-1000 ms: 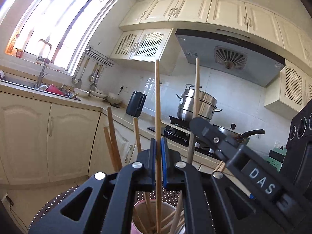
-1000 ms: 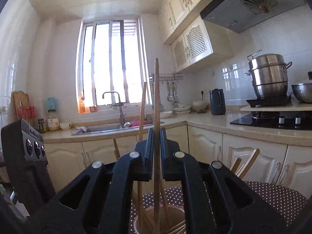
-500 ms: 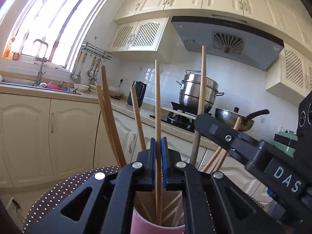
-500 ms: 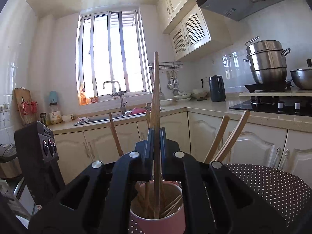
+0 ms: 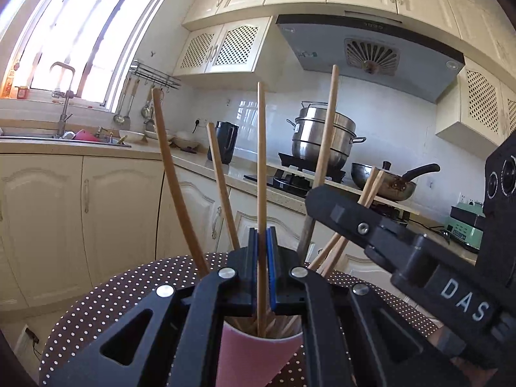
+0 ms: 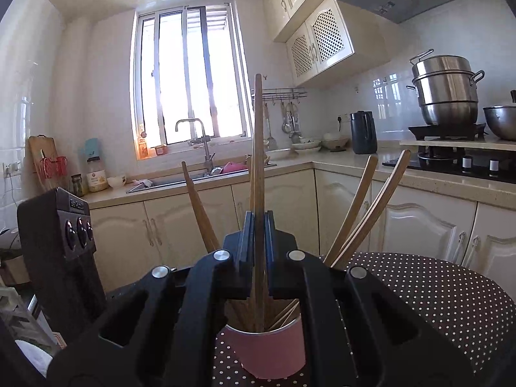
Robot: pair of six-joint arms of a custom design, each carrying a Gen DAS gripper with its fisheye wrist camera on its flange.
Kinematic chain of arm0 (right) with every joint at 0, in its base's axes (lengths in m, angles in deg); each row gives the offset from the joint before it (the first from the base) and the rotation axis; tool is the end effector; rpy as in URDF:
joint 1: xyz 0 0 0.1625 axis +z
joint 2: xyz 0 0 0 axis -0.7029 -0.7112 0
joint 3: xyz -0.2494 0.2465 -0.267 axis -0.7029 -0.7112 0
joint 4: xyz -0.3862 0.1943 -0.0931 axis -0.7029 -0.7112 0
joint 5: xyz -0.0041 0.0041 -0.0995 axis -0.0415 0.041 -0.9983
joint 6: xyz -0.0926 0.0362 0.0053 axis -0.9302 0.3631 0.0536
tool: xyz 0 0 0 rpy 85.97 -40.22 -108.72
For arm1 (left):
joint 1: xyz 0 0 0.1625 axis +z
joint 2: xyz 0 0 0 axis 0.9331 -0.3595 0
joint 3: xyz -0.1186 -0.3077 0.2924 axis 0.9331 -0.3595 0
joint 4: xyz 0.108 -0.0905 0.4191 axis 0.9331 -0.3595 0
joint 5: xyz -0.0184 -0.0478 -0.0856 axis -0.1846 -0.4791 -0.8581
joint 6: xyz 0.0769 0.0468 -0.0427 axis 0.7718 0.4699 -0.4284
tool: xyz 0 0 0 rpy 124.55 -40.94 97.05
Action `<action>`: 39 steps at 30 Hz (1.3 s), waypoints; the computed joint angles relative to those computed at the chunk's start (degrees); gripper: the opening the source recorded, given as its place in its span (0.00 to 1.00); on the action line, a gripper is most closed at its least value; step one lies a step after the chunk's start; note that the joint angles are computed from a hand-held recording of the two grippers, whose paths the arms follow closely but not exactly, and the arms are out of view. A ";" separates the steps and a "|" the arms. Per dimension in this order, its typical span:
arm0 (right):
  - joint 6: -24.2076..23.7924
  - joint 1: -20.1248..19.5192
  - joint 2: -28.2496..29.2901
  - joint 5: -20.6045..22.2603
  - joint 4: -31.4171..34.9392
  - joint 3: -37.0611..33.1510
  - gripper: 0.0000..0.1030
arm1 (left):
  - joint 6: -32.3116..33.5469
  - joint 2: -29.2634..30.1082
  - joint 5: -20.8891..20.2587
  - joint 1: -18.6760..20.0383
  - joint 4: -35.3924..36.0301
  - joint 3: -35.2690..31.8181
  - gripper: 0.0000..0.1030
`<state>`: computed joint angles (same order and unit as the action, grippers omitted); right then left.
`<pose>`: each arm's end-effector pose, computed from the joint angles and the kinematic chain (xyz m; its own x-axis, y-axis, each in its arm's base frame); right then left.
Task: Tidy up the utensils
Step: 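Lower both chopsticks into the pink cup and open both tools, then move both open tools back down to the remaining chopsticks on the table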
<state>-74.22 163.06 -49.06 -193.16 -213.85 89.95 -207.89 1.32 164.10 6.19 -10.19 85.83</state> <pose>0.4303 -0.6402 0.0072 -0.8170 0.0868 0.5700 -0.5590 0.1229 -0.8200 -0.0932 -0.7526 0.2849 -0.5835 0.7751 -0.2423 0.6684 0.2888 -0.6855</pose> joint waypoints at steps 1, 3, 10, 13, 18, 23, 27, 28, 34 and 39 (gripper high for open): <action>0.08 0.08 -0.01 -0.29 -0.03 0.09 0.07 | 0.12 -0.13 -0.10 0.12 0.03 0.14 0.06; 0.55 0.21 -0.20 -0.73 0.06 0.44 0.07 | -0.30 -0.04 -0.12 0.32 0.45 -0.14 0.06; 2.47 0.33 -0.70 -1.62 1.12 1.46 0.07 | -1.33 -0.23 -0.13 0.75 0.66 -0.13 0.06; 2.60 0.34 -0.72 -2.08 1.63 1.73 0.07 | -0.93 -0.20 -0.64 0.62 1.06 -0.16 0.06; 4.77 0.07 -1.23 -2.74 2.78 2.99 0.07 | 0.26 -1.00 -0.94 0.56 1.81 1.15 0.06; 8.02 -0.13 -2.00 -2.04 3.27 4.70 0.08 | 1.01 -2.35 -2.43 0.11 2.10 2.57 0.06; 10.18 0.12 -2.44 -2.34 3.97 5.31 0.09 | 1.47 -3.51 -3.70 -0.11 2.36 3.70 0.07; 11.10 0.16 -2.72 -2.30 4.57 5.70 0.09 | 1.75 -3.95 -4.22 -0.19 2.32 4.21 0.10; 12.44 1.37 -2.81 -4.09 4.05 6.07 0.53 | 1.50 -7.12 -5.76 -0.24 0.96 7.46 0.32; 11.91 2.95 -3.02 -5.35 4.07 6.48 0.53 | 0.52 -9.35 -5.95 -0.17 0.72 8.91 0.34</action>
<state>-62.30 166.01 -52.08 -198.51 -209.78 96.43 -207.37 -8.03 158.15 6.02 -9.47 94.74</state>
